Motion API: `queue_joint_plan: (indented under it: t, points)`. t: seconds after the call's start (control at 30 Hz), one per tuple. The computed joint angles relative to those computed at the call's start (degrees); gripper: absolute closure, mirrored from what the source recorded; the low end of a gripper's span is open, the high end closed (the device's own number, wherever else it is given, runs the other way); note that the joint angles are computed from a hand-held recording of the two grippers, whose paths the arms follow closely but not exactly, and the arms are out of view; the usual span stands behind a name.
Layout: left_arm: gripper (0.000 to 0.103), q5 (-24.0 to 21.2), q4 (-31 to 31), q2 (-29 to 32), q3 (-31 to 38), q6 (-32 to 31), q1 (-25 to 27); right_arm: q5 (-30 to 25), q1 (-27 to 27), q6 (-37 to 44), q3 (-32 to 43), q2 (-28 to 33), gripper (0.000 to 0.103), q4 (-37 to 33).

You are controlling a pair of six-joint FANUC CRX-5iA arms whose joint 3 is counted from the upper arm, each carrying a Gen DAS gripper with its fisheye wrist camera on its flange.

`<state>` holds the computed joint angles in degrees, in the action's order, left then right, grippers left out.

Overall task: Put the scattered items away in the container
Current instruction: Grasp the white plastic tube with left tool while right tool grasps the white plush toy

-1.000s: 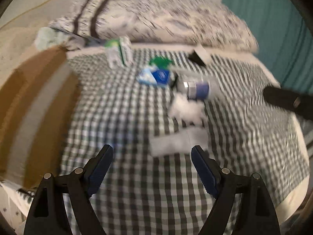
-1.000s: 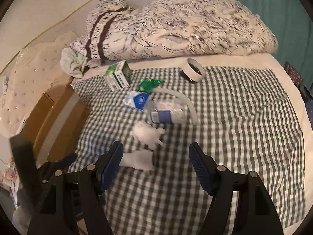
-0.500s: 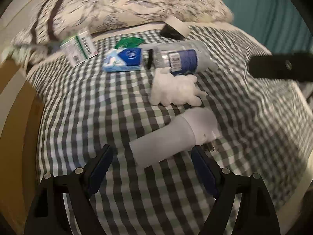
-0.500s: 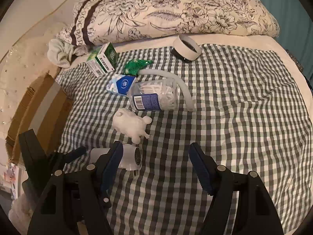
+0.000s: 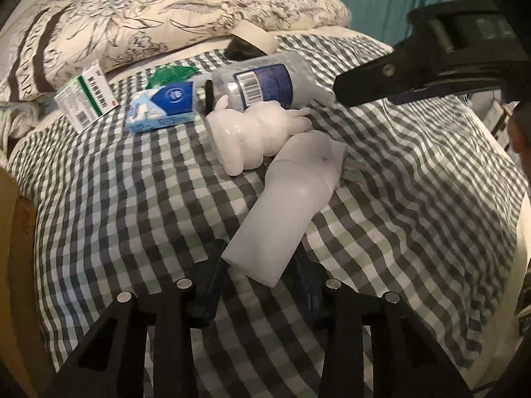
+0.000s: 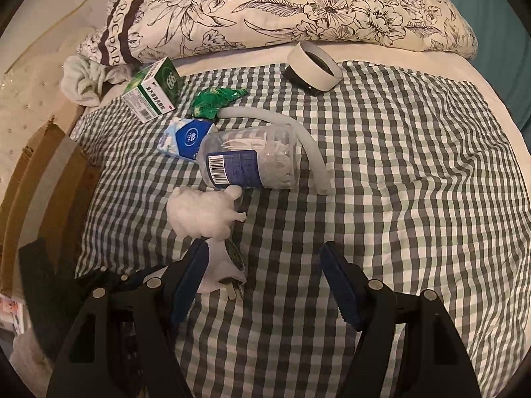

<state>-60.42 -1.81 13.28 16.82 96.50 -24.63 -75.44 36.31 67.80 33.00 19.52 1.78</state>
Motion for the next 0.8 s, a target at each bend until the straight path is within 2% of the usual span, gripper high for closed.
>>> queue_joint_plan:
  t: [0.1, 0.27, 0.33, 0.4, 0.47, 0.53, 0.57, 0.6, 0.67, 0.8]
  points:
    - [0.066, -1.1, 0.2, -1.3, -1.2, 3.2, 0.3, -0.2, 0.3, 0.1, 0.6, 0.6, 0.033, 0.0]
    - [0.067, -2.0, 2.1, -2.9, -2.9, 2.4, 0.8, -0.2, 0.8, 0.0, 0.8, 1.2, 0.033, 0.0]
    - [0.062, -2.4, 2.0, -2.0, -1.9, 1.9, 0.5, -0.4, 0.8, -0.3, 1.1, 1.6, 0.033, -0.1]
    - [0.046, -2.9, -0.3, -0.6, 0.5, 2.9, -0.5, -0.6, 0.9, -0.2, 1.3, 1.7, 0.033, -0.2]
    - [0.044, -2.5, -2.3, 0.4, 1.9, 3.9, -1.2, -0.9, 1.1, 0.0, 1.3, 1.8, 0.033, 0.0]
    - [0.047, -1.7, -3.1, 0.8, 2.1, 4.8, -1.5, -1.5, 1.3, -0.4, 1.5, 2.1, 0.033, 0.9]
    - [0.06, -1.4, -2.5, 0.9, 1.8, 4.6, -1.4, -1.6, 1.3, -0.4, 1.7, 2.2, 0.033, 0.9]
    - [0.064, -1.4, -2.4, 0.9, 1.4, 4.6, -1.4, -1.6, 1.2, -0.4, 1.8, 2.3, 0.033, 0.7]
    - [0.067, -1.7, -4.4, 0.2, 0.9, 6.7, -1.9, -1.6, 1.3, 0.1, 2.2, 2.6, 0.033, 0.4]
    - [0.068, -3.8, -5.7, -1.1, 0.5, 12.6, -0.9, -1.7, 1.8, 1.0, 3.6, 4.0, 0.033, -0.4]
